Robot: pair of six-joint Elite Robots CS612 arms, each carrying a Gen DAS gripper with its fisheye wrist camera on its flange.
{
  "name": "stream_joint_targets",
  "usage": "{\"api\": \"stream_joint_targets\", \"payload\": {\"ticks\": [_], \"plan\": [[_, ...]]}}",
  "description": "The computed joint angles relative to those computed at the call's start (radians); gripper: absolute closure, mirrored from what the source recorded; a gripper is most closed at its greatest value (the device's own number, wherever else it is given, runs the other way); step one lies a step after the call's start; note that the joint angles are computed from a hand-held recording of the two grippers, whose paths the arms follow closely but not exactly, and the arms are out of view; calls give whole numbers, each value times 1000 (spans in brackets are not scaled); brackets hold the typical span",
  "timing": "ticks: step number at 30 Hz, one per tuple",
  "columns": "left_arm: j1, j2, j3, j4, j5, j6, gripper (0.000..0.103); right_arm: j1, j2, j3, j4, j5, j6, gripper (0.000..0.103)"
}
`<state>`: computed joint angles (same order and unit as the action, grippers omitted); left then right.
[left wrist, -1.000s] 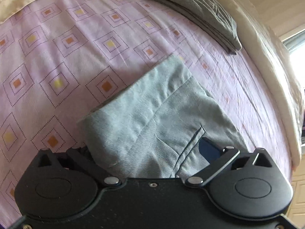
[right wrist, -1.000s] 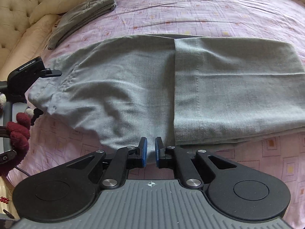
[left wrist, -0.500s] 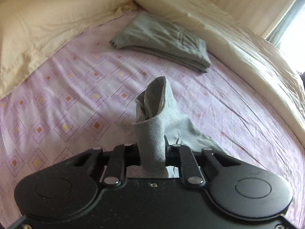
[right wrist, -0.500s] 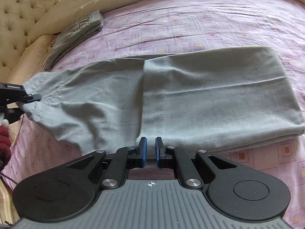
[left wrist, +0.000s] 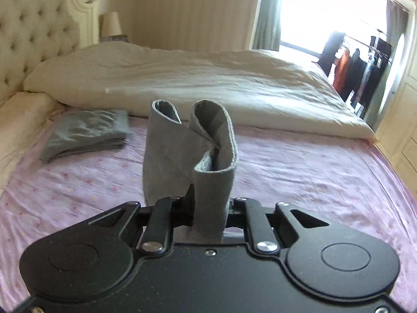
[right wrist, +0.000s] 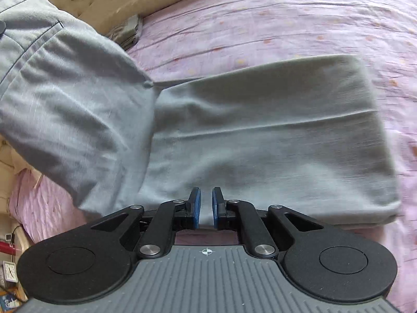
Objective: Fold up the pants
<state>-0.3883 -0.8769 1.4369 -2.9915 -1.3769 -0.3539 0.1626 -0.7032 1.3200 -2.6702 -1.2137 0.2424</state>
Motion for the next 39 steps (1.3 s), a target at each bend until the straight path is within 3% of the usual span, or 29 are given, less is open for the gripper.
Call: {"api": "stream_joint_targets", "payload": {"ticks": [4, 8, 12, 18, 21, 24, 28, 30, 32, 39], "plan": [[-37, 64, -78, 181, -155, -42, 75, -43, -23, 53, -27, -72, 30, 93], [-51, 106, -145, 396, -235, -51, 73, -79, -43, 99, -62, -91, 82, 93], [-48, 75, -86, 309, -243, -28, 67, -99, -65, 130, -69, -100, 59, 93], [-59, 106, -147, 338, -263, -70, 65, -114, -71, 146, -107, -73, 71, 93], [-77, 106, -148, 308, -258, 19, 53, -116, -67, 139, -107, -81, 80, 93], [-80, 98, -130, 241, -345, 127, 51, -118, -68, 137, -100, -107, 98, 93], [-92, 79, -105, 228, -366, 218, 51, -127, -71, 140, -122, -126, 147, 92], [-83, 73, -96, 240, -383, 202, 48, -130, -73, 142, -154, -126, 152, 92], [-68, 69, -88, 263, -382, 158, 48, -133, -69, 139, -203, -100, 149, 81], [0, 66, -73, 408, -213, -57, 48, -122, -1, 30, -231, 19, 79, 64]]}}
